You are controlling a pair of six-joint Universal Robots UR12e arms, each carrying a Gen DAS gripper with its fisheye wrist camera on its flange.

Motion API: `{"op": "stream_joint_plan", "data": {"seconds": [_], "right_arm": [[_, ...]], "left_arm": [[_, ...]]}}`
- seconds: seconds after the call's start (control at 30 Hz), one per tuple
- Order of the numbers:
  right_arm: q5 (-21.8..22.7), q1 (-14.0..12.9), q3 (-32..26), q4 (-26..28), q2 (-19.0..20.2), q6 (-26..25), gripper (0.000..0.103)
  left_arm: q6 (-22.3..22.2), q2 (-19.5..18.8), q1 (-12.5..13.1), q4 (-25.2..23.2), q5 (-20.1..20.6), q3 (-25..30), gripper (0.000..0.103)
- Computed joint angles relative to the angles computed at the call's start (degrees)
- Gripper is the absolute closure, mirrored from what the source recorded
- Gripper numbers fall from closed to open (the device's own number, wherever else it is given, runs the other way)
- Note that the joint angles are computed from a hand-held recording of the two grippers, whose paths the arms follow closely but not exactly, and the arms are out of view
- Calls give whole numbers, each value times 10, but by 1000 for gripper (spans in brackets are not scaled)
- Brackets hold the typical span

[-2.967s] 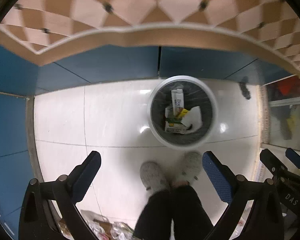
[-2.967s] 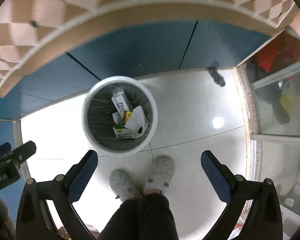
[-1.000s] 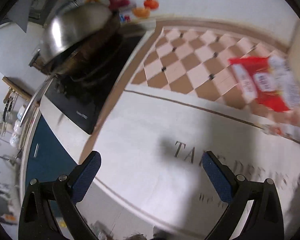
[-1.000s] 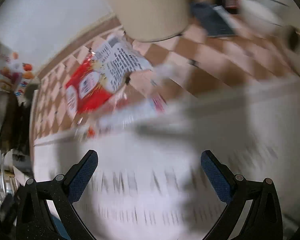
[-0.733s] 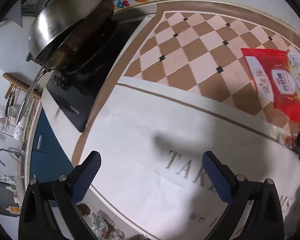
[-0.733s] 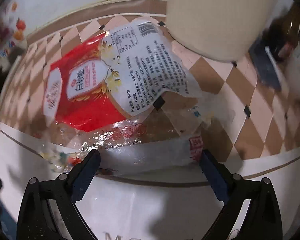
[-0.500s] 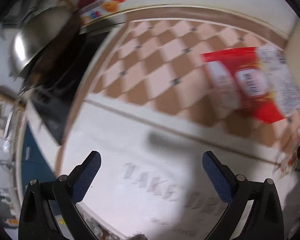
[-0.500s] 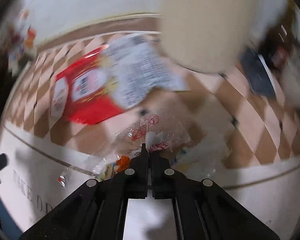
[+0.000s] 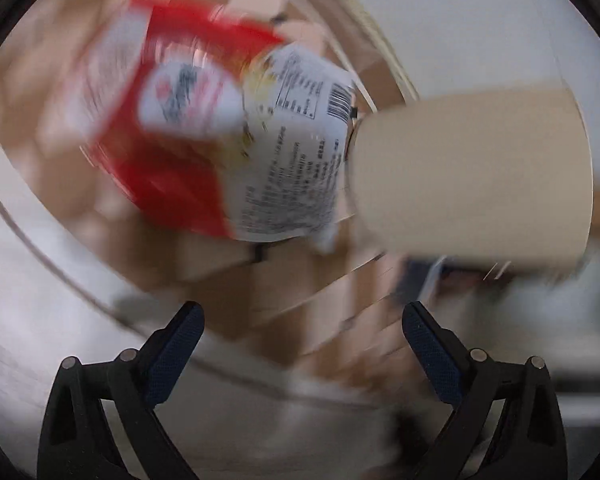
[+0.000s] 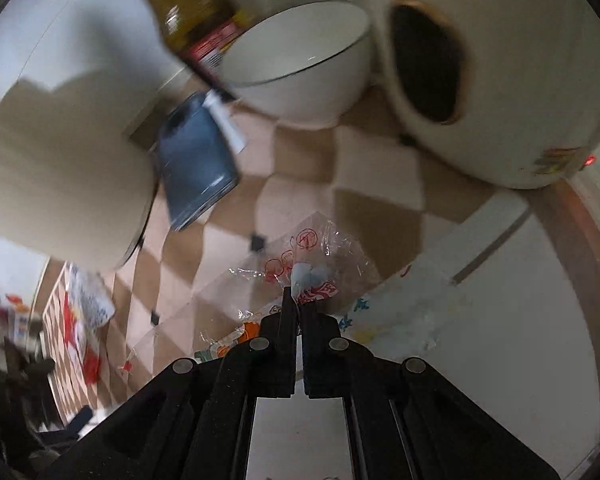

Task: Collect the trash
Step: 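Grasp the red-white sugar bag with the left tool while the right tool grasps the clear plastic bag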

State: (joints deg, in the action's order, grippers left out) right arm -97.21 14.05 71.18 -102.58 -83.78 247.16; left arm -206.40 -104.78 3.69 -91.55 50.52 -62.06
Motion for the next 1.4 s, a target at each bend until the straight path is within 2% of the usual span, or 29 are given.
{"op": "stream_joint_plan", "data": {"seconds": [0.03,0.07,0.1,0.17,0.3,0.37,0.4,0.47,0.5,0.53,0.7,0.83,0.93,1.07,1.17,1.23,1.33,1.37,1.4], "right_arm": [[0,-1,2,-2,-2,6,101],[-1,-1,4,-3,-3,9,101],[-2,-1,3,-1,-3,10,101],[-4,-2,7,0,-6,13,101],[-5,-4,6,0,-4,21,101],[-1,-7,9,-4,-6,24,101],[-1,-8,9,-5,-6,24,101],[-2,-9,10,-6,-6,25,101],[-2,-9,10,-7,-7,26,101],[-1,-10,11,-9,-7,27,101],[-7,-10,6,-12,-5,19,101],[-1,-9,1,-22,-3,7,101],[2,1,-9,-23,1,-25,101],[18,17,-16,-22,4,-56,101],[39,32,-21,-19,7,-74,101],[55,43,-26,-15,11,-85,101],[61,58,-35,-13,18,-94,101],[58,63,-38,-14,21,-93,101],[55,67,-39,-12,23,-89,101]], "left_arm": [[-52,3,2,33,-20,-18,4],[-96,1,1,56,-25,-25,11],[-115,-4,0,61,-20,-23,22],[-146,-15,-7,55,4,-10,30],[-193,-35,-13,55,57,27,34],[-203,-47,-14,41,76,49,36],[-202,-55,-16,31,90,64,57],[-190,-76,-22,-1,114,96,86],[-185,-78,-19,0,110,97,95],[-181,-76,-16,13,107,92,99],[-80,-67,-11,3,154,102,103],[25,-31,-5,14,214,79,103],[109,-5,8,21,256,65,103],[219,34,30,16,283,45,103],[268,58,44,5,292,32,103],[274,67,58,-16,263,24,103],[226,65,92,-49,137,3,100],[205,57,95,-63,103,-1,92],[193,51,97,-70,77,-8,77]]}}
